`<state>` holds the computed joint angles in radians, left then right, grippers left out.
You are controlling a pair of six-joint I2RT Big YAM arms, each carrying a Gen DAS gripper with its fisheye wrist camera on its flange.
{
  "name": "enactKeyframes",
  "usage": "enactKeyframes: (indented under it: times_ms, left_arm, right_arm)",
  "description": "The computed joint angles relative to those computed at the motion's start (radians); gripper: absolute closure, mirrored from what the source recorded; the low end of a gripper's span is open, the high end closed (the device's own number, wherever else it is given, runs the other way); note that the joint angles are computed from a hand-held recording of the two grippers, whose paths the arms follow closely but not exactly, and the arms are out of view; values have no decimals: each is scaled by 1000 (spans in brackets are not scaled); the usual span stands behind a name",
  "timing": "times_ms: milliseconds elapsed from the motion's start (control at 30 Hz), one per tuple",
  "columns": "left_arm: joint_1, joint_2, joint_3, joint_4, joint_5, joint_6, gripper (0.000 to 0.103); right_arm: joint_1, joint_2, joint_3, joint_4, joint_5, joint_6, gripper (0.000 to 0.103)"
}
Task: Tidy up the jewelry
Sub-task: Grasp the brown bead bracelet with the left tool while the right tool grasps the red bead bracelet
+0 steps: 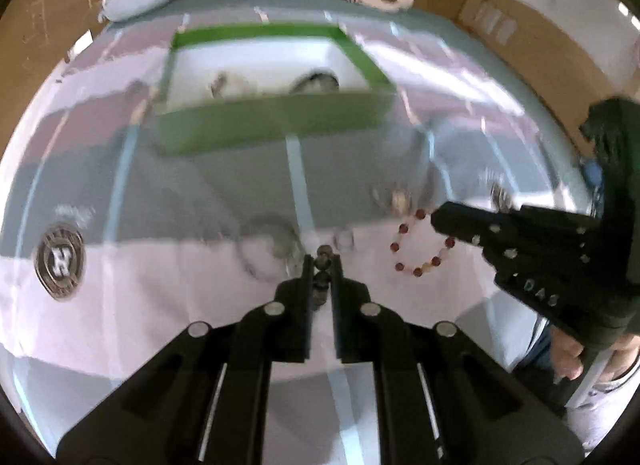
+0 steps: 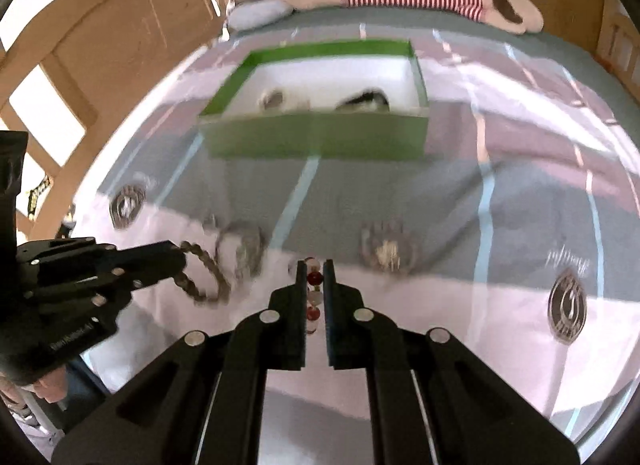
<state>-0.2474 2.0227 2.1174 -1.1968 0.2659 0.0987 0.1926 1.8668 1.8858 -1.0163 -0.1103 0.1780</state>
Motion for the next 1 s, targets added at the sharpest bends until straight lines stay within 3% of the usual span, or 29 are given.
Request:
enactKeyframes:
  times_ms: [133,200,300,367,467,533,733,1000]
  left_arm:
    - [-18,7,-68,11,-130,29,94]
    - [-22,4,-100,26,-197,37,94]
    - [-15,-4,-120,35,-207,28,86]
    - [-14,-17,-135,52,-214,24,70]
    - [-18,-4,-118,45,-216,18,70]
    - [-19,-2,-119,48,-212,18,70]
    - [-29,33,-97,38,-212,10,79]
    - [-28,28,-120,63,-207,7,78]
  right_arm:
    - [0,9,-55,-12,47,0,95]
    - [0,10,-78,-11,114,-7,92]
    - [-8,-1,-107,0,164,-7,81]
    - [-14,-8,-121,4,168,-4,75]
    - [-15,-9,-134,3,166,-5,74]
    - [-12,-3,-132,5,167,-3,65]
    - [-5,26,-114,-4,188,1,65]
    - [12,43,-110,-13,215,1,65]
